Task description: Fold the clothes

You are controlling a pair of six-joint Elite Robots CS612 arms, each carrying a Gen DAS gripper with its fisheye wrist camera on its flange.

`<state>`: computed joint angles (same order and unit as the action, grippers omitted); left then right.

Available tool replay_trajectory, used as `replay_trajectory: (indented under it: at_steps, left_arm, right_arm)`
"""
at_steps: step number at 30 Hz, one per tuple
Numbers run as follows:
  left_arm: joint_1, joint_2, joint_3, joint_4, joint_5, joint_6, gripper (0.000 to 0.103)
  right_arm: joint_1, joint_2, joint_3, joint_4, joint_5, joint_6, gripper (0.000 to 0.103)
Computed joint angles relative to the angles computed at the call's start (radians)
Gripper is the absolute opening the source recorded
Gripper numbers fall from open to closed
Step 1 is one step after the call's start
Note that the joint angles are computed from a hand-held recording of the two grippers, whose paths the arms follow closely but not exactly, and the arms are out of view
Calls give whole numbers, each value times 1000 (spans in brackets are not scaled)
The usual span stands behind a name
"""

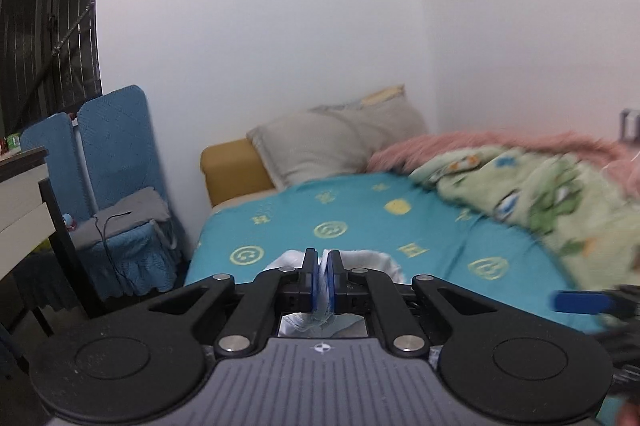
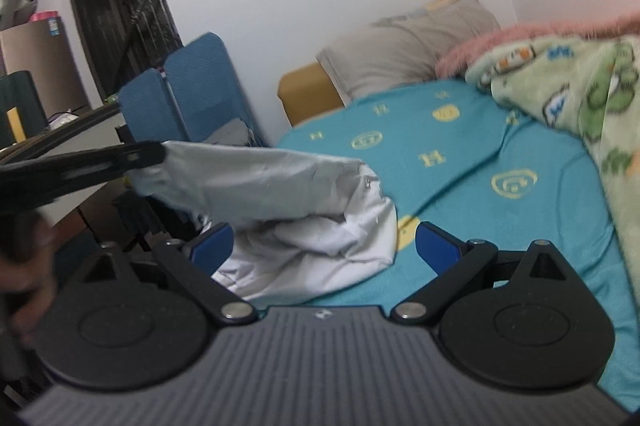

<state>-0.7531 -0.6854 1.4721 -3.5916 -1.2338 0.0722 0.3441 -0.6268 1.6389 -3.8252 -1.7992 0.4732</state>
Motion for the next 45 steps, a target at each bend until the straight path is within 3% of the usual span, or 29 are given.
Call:
replay_trajectory:
  at_steps: [5, 10, 16, 17, 19, 26, 29, 31, 32, 37, 41, 45]
  left_arm:
    - [-35, -90, 168, -202, -29, -6, 3]
    - [-37, -129, 239, -284, -71, -71, 3]
    - [-6, -110, 253, -274, -103, -168, 3]
    - [3, -102, 247, -271, -112, -180, 3]
    - [20, -90, 234, -265, -131, -198, 3]
    - [57, -60, 194, -226, -180, -258, 1]
    - [64, -53, 178, -179, -176, -256, 1]
    - [68, -52, 173, -136, -171, -237, 1]
    - [71, -55, 176, -116, -175, -224, 1]
    - [81, -78, 204, -45, -206, -119, 5]
    - [87, -95, 243, -21, -287, 31, 15]
    - [67, -83, 252, 3, -295, 174, 24]
  right_arm:
    - [24, -21, 25, -50, -49, -54, 99]
    - [43, -44, 50, -38, -44, -81, 99]
    - [46, -52, 53, 44, 91, -88, 99]
    - [45, -49, 49, 57, 123, -98, 96]
    - [43, -44, 35, 98, 186, -110, 71]
    - [37, 11, -63, 230, 403, -68, 63]
    - [30, 37, -106, 292, 433, -7, 57]
    - [28, 48, -127, 341, 425, 18, 22]
    - [27, 47, -128, 358, 409, 27, 15]
    - [13, 39, -97, 242, 398, 89, 15]
    - [3, 28, -73, 151, 389, 130, 15]
    - [-10, 20, -49, 84, 380, 193, 14]
